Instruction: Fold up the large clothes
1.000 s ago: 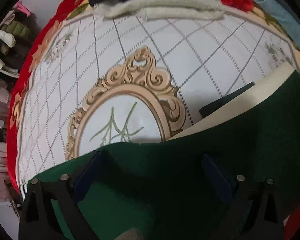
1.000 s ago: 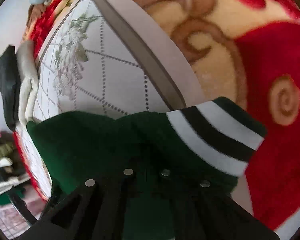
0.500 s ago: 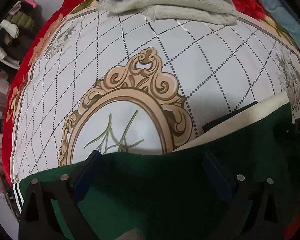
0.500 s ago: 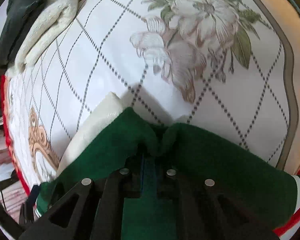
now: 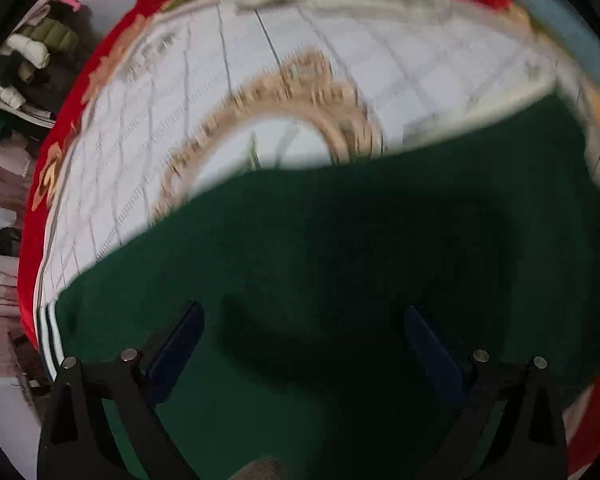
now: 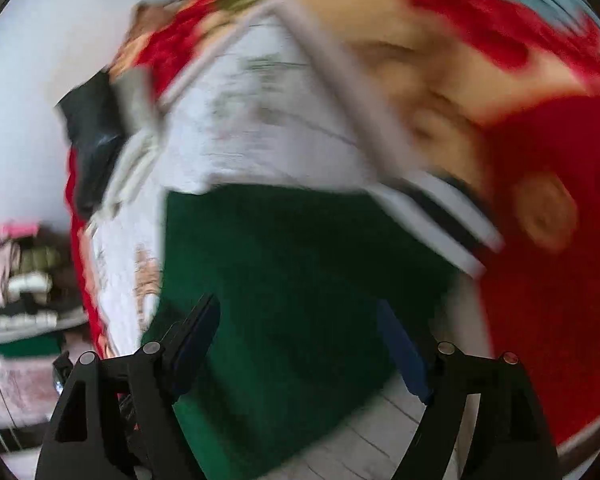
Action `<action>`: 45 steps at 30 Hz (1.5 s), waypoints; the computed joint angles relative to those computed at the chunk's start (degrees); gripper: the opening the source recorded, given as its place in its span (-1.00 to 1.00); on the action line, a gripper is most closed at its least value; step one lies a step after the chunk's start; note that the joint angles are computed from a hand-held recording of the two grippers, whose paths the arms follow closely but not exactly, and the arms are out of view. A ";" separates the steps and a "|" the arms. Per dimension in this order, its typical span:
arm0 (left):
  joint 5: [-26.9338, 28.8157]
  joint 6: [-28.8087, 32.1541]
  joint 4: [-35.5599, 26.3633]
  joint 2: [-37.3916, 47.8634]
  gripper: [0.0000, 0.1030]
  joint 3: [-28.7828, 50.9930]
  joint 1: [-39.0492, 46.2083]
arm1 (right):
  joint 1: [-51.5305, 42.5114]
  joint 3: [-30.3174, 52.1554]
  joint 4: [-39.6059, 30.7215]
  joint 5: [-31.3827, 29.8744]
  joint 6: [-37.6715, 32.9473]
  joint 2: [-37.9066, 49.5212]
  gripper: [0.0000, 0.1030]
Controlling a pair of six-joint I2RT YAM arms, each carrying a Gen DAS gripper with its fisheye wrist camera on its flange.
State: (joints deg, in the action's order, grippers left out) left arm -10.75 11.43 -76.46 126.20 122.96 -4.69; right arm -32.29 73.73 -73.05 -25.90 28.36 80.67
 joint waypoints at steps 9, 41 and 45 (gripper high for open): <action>3.10 -0.48 2.43 -0.06 1.00 -2.81 1.22 | -5.44 -30.49 35.51 -24.79 2.02 0.50 0.40; 4.74 -3.71 4.83 -2.88 1.00 -5.72 2.72 | 6.31 -19.60 65.76 -25.14 18.19 23.15 0.03; 2.68 -4.24 3.85 -6.64 1.00 -9.08 3.10 | 7.77 -21.48 67.34 -20.10 21.16 19.72 -0.51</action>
State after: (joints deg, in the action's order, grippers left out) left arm -8.07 7.19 -72.61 119.56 113.88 -1.59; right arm -24.52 52.25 -5.71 -46.00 49.52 100.39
